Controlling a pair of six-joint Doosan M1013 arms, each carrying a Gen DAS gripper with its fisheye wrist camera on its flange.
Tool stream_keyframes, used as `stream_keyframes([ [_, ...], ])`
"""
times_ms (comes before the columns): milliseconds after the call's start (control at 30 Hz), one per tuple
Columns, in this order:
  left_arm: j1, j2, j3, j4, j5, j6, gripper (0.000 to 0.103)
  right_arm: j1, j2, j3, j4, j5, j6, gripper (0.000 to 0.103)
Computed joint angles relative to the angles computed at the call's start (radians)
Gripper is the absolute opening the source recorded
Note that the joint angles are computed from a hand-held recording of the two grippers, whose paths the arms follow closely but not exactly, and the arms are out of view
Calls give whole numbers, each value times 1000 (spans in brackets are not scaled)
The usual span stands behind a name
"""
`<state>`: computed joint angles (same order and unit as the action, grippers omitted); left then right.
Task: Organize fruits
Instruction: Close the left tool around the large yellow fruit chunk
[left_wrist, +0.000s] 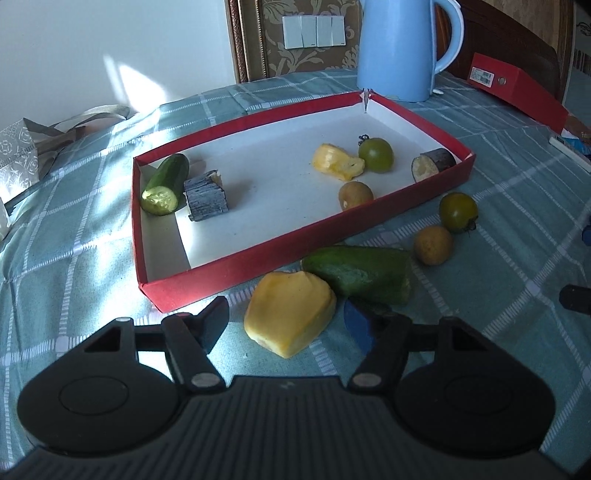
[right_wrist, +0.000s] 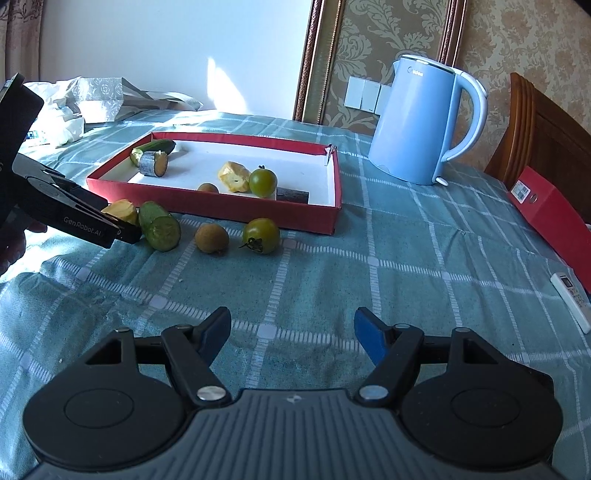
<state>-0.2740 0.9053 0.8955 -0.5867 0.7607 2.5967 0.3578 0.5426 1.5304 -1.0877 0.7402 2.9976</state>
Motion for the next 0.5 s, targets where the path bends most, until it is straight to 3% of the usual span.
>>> stream_keyframes([
  [500, 26, 69, -131, -67, 184, 76, 65, 1, 16, -29, -9, -22, -24, 74],
])
